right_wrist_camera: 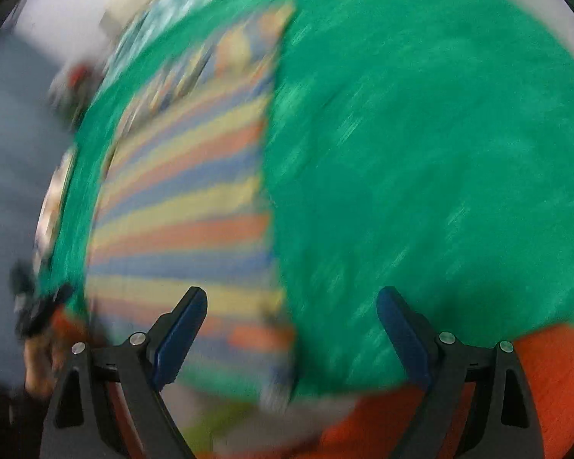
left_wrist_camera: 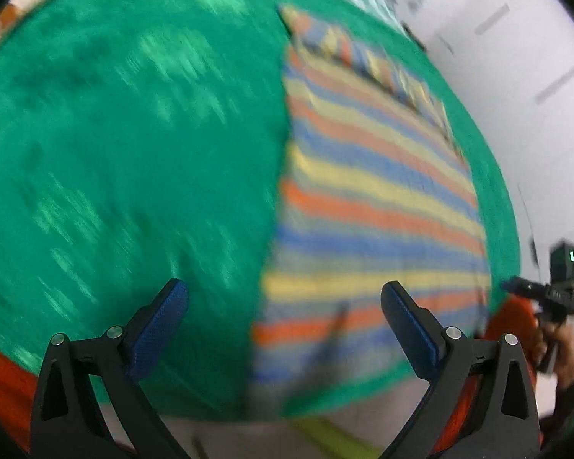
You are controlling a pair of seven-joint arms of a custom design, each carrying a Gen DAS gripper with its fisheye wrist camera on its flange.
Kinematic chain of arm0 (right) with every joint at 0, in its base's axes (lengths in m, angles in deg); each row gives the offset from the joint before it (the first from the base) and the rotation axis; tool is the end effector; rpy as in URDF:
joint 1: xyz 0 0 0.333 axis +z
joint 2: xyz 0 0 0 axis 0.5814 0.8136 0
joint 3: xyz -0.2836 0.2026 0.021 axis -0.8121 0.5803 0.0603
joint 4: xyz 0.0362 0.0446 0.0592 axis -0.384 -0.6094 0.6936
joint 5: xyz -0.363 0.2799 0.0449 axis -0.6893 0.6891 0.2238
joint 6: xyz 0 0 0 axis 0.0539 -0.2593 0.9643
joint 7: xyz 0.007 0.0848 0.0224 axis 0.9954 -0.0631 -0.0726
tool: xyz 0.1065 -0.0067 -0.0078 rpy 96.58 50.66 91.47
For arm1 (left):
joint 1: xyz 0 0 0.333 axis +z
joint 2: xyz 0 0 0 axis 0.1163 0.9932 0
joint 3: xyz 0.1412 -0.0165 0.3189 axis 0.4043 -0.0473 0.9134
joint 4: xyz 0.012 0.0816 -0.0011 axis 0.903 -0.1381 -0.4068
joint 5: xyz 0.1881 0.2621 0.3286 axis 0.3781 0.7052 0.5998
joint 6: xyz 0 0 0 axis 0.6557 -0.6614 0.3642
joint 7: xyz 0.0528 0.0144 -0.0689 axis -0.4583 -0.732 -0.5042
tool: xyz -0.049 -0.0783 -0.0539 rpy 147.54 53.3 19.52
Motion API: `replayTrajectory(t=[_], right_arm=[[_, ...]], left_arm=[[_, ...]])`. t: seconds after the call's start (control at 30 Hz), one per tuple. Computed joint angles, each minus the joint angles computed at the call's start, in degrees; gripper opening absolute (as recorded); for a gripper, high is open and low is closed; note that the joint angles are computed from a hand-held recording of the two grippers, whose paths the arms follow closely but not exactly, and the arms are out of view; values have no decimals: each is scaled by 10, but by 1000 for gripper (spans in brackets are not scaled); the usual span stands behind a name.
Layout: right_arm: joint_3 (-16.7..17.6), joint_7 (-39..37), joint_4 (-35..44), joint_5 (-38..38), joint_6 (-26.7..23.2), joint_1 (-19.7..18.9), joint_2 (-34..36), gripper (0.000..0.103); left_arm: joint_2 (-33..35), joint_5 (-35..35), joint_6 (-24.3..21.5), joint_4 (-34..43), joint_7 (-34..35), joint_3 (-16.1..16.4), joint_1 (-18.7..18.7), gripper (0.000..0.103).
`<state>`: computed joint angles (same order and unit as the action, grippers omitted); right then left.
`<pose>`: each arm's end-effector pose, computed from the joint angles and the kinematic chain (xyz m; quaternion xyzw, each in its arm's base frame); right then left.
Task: Fold small clothes
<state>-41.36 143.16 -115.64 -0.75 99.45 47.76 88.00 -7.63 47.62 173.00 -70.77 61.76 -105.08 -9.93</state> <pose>0.5764 0.1520 0.3604 -0.6960 0.6797 0.0917 0.2123 0.5806 -0.3624 0.3395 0.7300 -0.6252 0.2753 0.0222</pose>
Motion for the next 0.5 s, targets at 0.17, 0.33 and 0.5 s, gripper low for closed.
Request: replayTrajectory(t=[0.17,0.33,0.5], right_arm=[[13,31,42,-95,-101,16,42,75],[21,40,60,-99,-126,19,62,52],[22,23,47,-21,-114,8,57,47]], left_arm=[[24,71,-85,44,-23,22,-39,96],[24,56,-120,51,-3,4,-35,74],[11,38,-118,34,-30,9,-30,37]])
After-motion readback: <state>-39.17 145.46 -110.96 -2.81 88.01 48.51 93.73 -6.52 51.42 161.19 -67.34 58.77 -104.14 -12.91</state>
